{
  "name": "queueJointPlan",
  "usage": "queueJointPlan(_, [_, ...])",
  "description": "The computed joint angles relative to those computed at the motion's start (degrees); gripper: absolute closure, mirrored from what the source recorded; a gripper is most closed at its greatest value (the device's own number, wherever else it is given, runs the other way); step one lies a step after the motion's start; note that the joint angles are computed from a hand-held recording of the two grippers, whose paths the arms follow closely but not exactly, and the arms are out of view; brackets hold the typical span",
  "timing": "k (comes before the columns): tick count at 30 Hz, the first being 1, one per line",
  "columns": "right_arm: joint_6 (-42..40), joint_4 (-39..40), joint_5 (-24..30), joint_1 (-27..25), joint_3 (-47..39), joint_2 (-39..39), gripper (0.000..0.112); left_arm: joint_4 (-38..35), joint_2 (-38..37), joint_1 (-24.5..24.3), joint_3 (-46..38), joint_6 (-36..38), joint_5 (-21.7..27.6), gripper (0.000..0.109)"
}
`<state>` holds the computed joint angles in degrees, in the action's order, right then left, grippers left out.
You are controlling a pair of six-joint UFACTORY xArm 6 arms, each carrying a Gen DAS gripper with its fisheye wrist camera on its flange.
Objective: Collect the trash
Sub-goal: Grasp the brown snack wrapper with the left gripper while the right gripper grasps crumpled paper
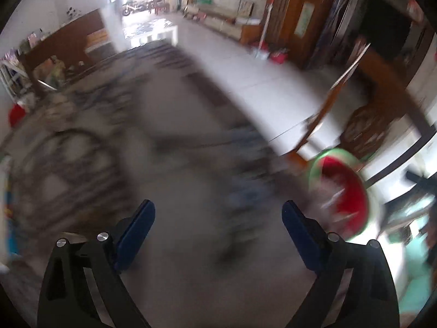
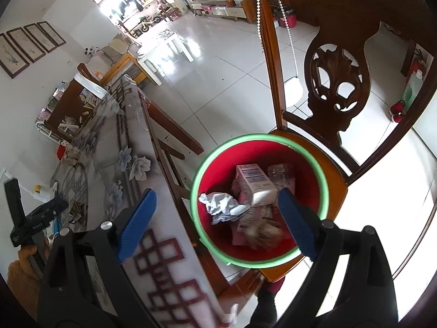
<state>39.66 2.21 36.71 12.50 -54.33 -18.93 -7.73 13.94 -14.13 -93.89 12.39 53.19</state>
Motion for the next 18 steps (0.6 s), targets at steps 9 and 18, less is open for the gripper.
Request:
queueJointPlan(9, [11.26, -6.37, -0.19, 8.61, -8.10, 7.50, 0.023, 3.46, 16.41, 10.57, -23.39, 18.30, 23.09, 0.019])
queueJointPlan(18, [17.51, -10.97, 3.05, 15.45, -23.98, 20.02, 0.023, 1.60, 19.95, 12.09, -25.28, 26.42, 26.47, 0.048])
